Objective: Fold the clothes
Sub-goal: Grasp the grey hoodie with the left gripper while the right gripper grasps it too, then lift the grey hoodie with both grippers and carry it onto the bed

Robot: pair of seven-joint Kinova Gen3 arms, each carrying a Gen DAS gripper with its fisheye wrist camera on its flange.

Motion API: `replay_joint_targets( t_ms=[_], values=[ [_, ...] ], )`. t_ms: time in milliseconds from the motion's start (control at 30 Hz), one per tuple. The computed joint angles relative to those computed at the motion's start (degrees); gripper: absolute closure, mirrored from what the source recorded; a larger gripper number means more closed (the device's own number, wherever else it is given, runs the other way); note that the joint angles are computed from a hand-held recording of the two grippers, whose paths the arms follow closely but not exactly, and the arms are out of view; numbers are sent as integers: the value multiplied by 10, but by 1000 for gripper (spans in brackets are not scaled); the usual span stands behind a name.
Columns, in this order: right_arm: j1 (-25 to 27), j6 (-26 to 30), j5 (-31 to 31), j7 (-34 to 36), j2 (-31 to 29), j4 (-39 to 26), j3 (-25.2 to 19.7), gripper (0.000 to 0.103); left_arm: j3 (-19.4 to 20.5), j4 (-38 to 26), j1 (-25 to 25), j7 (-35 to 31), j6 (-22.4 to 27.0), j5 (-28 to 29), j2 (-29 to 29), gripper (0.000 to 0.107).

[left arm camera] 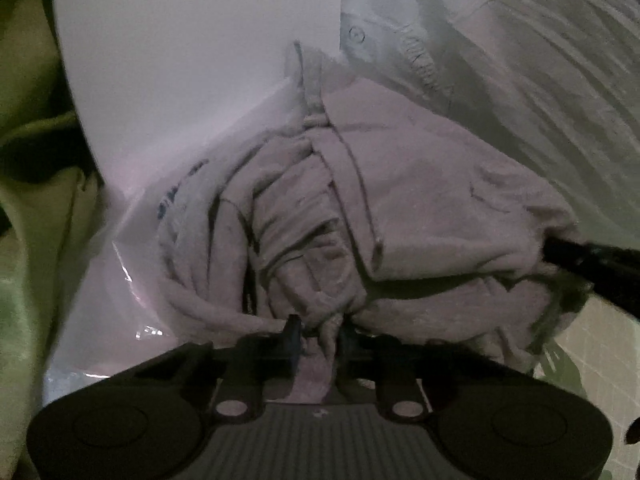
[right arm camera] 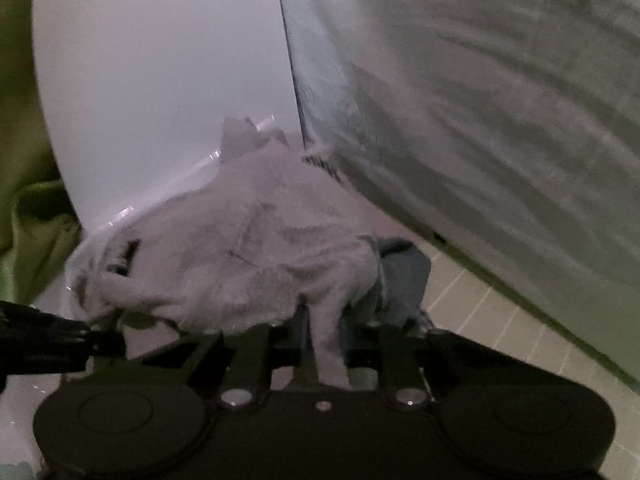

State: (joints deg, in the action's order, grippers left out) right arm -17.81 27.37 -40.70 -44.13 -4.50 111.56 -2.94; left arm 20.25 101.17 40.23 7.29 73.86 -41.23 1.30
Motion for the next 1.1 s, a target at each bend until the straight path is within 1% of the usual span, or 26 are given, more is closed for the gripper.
replay_joint_targets(
  t_ms=[67,100,167,233,267,367,400,467,533,600,633,733,767,800,833,867,900,933,967,1000,1033,1067,1100],
  values=[
    [-8,-4,-28,27,-25,14,18,91,14,-14,17,14,42,-19,2,90],
    [-21,-8,-37,30,-47,24,40,92,21,-22,27,22,64,-30,3,90],
    [-31,-18,-29,9,-91,44,65,93,33,-36,49,32,102,-48,3,92],
    [-15,-21,-2,-30,-138,62,67,93,47,-53,73,39,143,-65,7,95],
    [9,-13,6,-42,-165,72,62,93,52,-61,86,41,162,-72,10,95],
    [89,51,15,-49,-245,90,69,93,66,-78,121,52,186,-83,9,95],
    [110,74,29,-52,-271,95,78,93,72,-86,133,56,190,-84,16,95],
    [149,115,75,-78,-324,100,87,93,77,-102,160,61,198,-88,31,95],
    [175,161,122,-106,-369,97,106,93,78,-118,190,69,205,-85,50,94],
    [170,208,152,-152,-393,97,152,93,74,-126,214,90,202,-67,65,92],
    [166,231,173,-173,-393,95,168,92,70,-130,224,102,201,-57,72,87],
    [156,293,241,-190,-400,88,179,91,58,-138,257,141,205,-35,89,84],
    [150,309,263,-194,-403,89,182,89,53,-140,266,145,205,-28,88,82],
    [148,327,277,-191,-403,88,188,83,49,-142,274,148,205,-23,87,81],
    [138,336,283,-197,-398,83,197,78,45,-143,280,149,206,-25,86,77],
    [136,336,286,-203,-398,82,202,67,42,-148,286,152,213,-30,89,69],
    [136,333,289,-211,-399,82,204,59,39,-153,291,153,218,-34,91,65],
    [132,333,290,-215,-397,80,205,57,35,-153,292,151,215,-36,93,59],
    [128,333,289,-219,-397,80,207,56,31,-154,292,149,213,-39,94,56],
    [123,332,289,-222,-397,81,209,51,28,-155,292,147,210,-41,96,54],
    [115,332,285,-221,-393,81,217,47,25,-156,291,145,207,-43,96,50],
    [107,329,282,-222,-389,82,222,39,22,-153,288,140,199,-42,95,47],
    [95,318,274,-224,-381,85,228,36,18,-147,280,133,187,-41,93,46]
  ],
)
